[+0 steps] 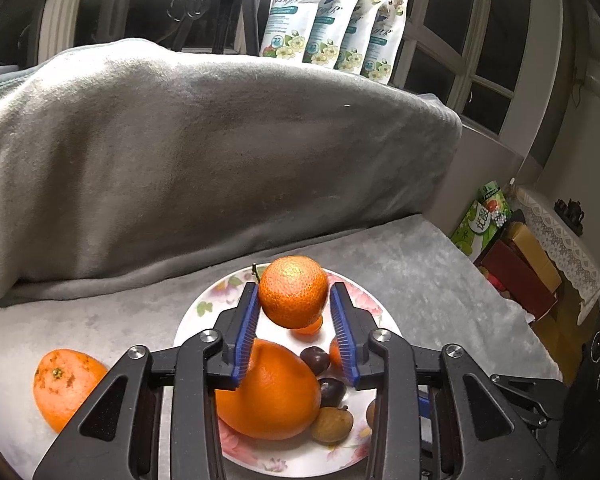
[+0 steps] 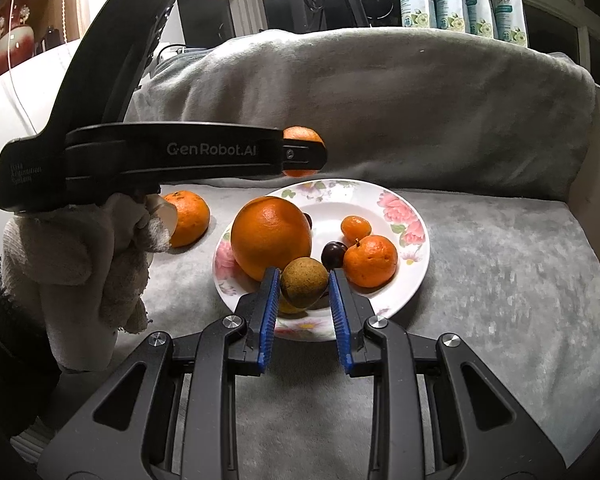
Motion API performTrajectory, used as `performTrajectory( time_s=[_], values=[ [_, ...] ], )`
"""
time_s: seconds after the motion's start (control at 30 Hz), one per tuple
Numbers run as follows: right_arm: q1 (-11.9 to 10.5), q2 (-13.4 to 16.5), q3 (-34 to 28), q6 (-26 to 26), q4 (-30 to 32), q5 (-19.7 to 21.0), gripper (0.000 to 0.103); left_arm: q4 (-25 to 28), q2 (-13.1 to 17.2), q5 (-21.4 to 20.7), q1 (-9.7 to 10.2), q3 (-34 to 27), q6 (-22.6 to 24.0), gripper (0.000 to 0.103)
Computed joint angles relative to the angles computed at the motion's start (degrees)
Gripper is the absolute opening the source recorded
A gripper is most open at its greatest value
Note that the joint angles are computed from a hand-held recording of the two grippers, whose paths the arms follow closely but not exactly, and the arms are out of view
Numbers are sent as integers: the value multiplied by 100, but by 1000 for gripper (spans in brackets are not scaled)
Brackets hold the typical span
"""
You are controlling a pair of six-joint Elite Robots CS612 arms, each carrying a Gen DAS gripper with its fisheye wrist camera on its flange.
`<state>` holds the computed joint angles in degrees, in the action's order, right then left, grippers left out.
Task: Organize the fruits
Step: 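Carry the tangerine and kiwi in both tools over the plate, then open both tools to drop the tangerine and kiwi onto the plate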
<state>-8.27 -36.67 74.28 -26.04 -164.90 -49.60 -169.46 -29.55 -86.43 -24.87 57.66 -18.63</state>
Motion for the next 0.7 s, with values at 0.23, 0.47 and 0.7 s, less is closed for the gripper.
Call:
performTrajectory(
  time_s=[0.23, 0.47, 0.7],
  values=[
    [-21, 6, 20, 64, -160, 87, 66, -86, -20, 84, -5, 19, -16, 63],
    [-43, -24, 102, 65, -382, 197, 87, -105, -54, 214, -29, 55, -102, 81],
    [-42, -40, 150, 92, -507, 151, 100, -127, -107, 334, -51, 130, -139, 81]
  ],
)
